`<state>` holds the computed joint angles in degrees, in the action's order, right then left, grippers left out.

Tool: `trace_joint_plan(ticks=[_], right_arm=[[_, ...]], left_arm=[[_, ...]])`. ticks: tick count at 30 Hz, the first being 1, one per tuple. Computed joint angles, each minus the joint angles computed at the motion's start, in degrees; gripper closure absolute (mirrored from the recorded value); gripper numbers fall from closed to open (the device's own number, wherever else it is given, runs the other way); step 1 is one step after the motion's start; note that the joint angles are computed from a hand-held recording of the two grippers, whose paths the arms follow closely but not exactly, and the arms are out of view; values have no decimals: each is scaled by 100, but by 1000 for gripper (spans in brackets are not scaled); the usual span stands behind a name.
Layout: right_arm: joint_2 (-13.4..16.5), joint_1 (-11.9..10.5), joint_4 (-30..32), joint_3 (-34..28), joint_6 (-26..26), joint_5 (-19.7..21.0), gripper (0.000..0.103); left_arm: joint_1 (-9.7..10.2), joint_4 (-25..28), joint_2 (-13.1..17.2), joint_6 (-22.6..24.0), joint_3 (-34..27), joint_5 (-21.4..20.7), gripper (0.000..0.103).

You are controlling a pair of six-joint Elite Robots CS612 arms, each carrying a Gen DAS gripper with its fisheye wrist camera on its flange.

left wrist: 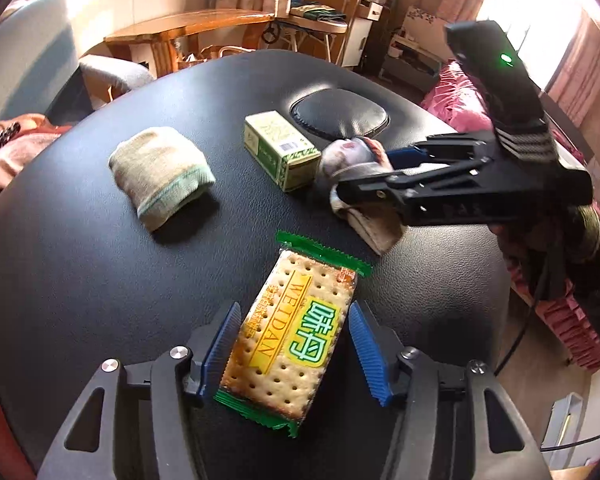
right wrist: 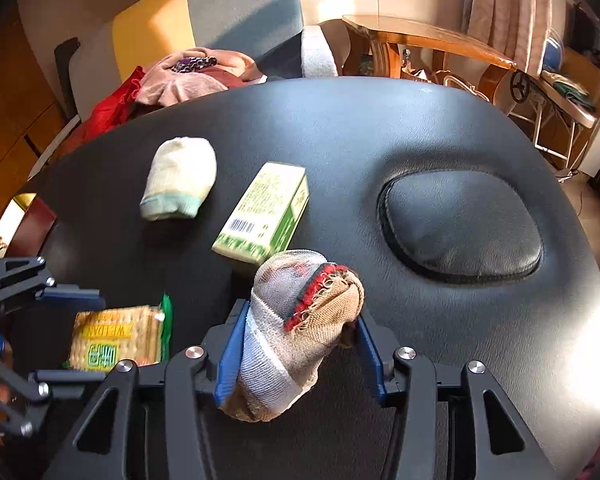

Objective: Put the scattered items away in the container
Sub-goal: 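Grasp the striped sock with the right tool while left holds cracker pack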

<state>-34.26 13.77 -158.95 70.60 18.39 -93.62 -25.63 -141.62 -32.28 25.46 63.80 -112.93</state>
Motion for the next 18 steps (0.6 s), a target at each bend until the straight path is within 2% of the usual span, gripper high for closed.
trace_joint_plan(ticks=[4,12,18], right_arm=[[-80,80,-162,201,127,85,52],[-173,303,-473,480,526,123,49],[-233,478,-568,612,792,-25,39]], left_arm=[[2,-391,-148,-128,406,183,46],[103,-816,-396,-465,980,195,51],[184,-1172,-613,-802,1451,160,51]])
